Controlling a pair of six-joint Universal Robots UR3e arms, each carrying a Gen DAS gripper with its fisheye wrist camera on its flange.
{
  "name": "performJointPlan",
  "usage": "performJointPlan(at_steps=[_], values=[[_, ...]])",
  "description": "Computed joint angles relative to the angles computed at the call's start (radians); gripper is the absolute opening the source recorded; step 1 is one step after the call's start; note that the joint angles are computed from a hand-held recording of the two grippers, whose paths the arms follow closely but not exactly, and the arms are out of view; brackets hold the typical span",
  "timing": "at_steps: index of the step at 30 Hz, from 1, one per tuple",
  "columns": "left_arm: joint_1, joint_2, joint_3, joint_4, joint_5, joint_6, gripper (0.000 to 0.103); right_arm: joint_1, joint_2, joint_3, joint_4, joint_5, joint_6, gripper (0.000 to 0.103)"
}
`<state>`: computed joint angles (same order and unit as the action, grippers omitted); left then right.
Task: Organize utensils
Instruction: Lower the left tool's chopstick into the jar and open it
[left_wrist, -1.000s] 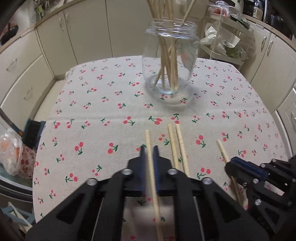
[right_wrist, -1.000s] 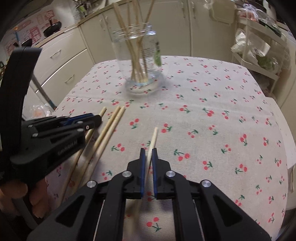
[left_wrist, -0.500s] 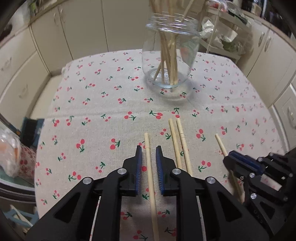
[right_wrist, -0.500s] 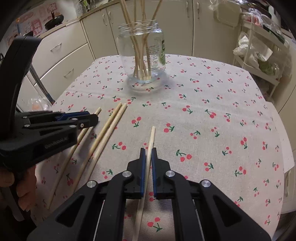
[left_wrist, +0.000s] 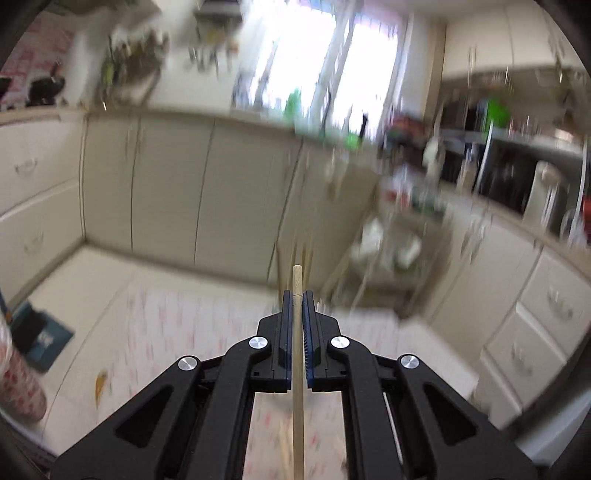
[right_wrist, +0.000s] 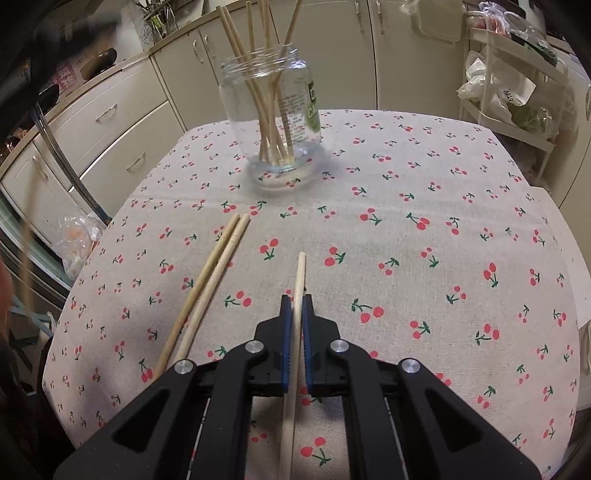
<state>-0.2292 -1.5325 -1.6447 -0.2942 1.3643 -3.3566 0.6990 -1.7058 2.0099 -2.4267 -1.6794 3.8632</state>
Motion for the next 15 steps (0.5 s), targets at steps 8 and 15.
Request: performJointPlan(at_steps=[8, 15], values=[[0.000, -0.223, 0.288, 0.148, 0.095, -0.179, 0.005, -0.024, -0.018, 0.033, -0.035, 0.029, 0.012, 0.007], [-0.030, -0.493, 0.624, 0.138, 0.191, -0.242, 0.005, -0.047, -0.033, 0.061, -0.064, 0.059, 0.016, 0.007]])
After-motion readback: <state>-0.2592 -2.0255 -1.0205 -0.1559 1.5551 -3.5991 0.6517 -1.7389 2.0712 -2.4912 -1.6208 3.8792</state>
